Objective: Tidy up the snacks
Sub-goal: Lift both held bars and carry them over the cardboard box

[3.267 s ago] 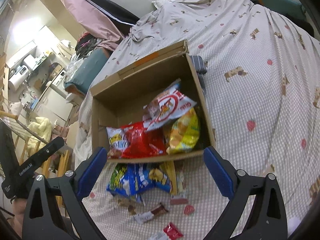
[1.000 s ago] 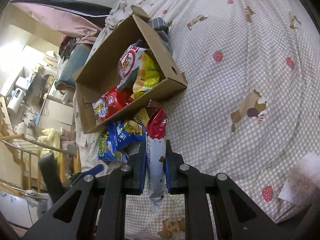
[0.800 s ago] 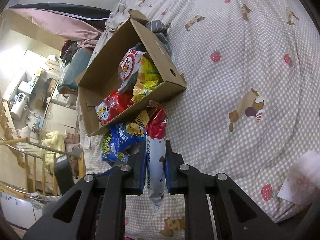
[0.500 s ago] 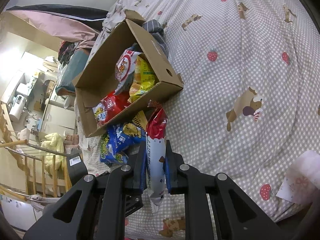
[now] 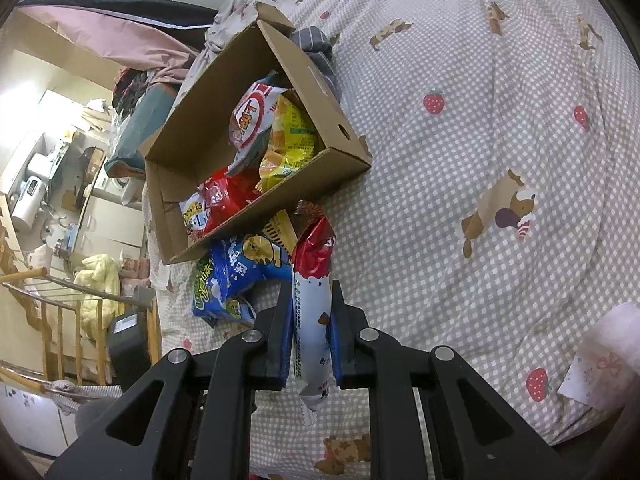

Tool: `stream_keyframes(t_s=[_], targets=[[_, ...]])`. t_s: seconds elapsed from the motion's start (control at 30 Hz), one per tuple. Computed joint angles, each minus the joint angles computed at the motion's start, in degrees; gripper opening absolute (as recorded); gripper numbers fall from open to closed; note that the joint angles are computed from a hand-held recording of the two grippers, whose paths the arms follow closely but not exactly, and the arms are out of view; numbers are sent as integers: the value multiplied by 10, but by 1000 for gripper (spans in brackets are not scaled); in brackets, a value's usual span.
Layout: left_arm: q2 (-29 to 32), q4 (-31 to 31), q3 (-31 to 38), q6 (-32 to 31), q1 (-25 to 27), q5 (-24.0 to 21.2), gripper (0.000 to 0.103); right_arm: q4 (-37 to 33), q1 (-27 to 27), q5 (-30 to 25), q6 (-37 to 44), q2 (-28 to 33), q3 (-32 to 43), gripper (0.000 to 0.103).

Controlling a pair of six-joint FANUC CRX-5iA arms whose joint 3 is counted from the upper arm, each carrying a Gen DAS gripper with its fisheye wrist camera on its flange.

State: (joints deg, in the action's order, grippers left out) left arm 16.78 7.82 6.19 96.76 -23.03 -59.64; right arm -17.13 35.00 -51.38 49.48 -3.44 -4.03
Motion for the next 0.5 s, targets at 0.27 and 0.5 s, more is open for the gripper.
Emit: stream_keyframes(t_s=[0.27, 0.5], targets=[[-60, 15, -49, -13, 14, 23, 14, 8, 14, 3, 2, 5, 8, 16], [-115, -32, -73, -6, 5, 46, 14, 19, 22, 1, -7, 3, 4, 16]])
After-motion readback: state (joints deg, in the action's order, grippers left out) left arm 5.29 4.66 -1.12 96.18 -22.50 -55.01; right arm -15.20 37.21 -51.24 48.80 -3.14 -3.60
